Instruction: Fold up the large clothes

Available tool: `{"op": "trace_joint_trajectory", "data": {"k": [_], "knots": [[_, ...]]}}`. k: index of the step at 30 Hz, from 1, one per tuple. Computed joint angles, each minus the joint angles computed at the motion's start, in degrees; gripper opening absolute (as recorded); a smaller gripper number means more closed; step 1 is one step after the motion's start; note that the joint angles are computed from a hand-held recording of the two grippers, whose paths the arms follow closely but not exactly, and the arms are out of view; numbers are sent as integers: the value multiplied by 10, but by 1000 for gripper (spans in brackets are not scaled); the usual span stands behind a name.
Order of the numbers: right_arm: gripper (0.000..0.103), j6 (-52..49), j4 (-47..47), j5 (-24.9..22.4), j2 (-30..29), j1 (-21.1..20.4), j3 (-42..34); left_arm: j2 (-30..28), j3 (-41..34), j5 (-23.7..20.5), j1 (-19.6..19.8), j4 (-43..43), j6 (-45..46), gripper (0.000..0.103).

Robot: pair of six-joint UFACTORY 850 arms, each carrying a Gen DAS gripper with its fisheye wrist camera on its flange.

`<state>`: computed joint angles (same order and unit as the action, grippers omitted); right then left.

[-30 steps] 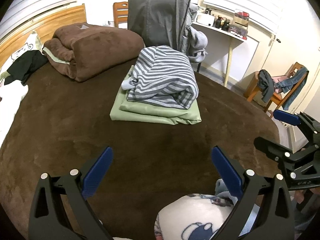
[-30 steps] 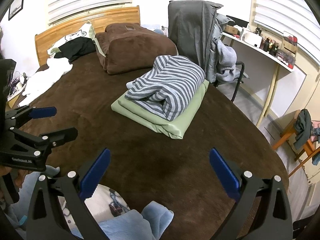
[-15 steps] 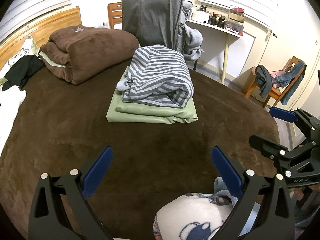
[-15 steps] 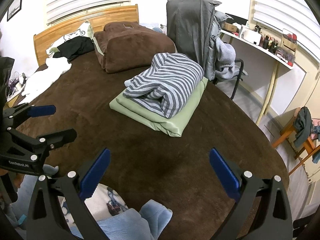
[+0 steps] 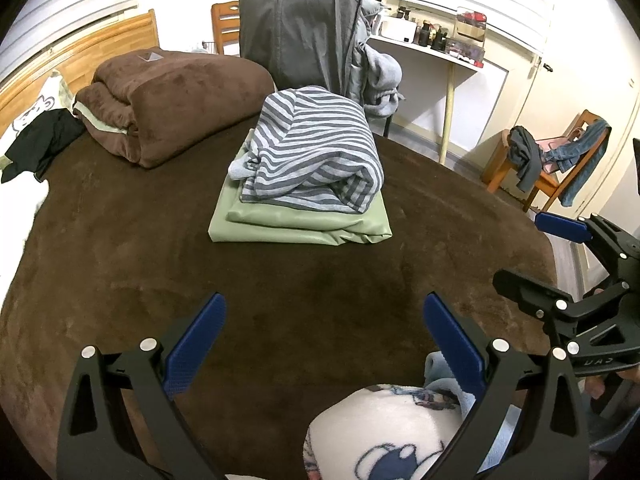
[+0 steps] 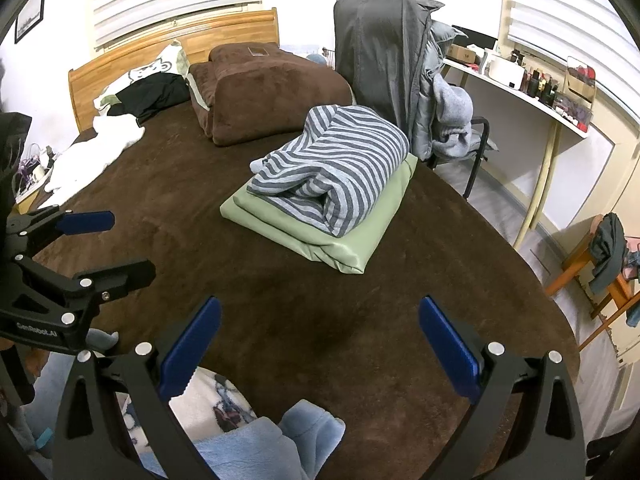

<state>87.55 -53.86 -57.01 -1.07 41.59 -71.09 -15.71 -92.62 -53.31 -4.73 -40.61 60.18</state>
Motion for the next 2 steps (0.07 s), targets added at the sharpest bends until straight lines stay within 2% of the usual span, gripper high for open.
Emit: {"op": "trace_joint_trajectory", "data": {"k": [2], "knots": [[97, -1, 0, 1, 0, -1, 0, 0, -1, -2, 1, -2, 2, 97]]}}
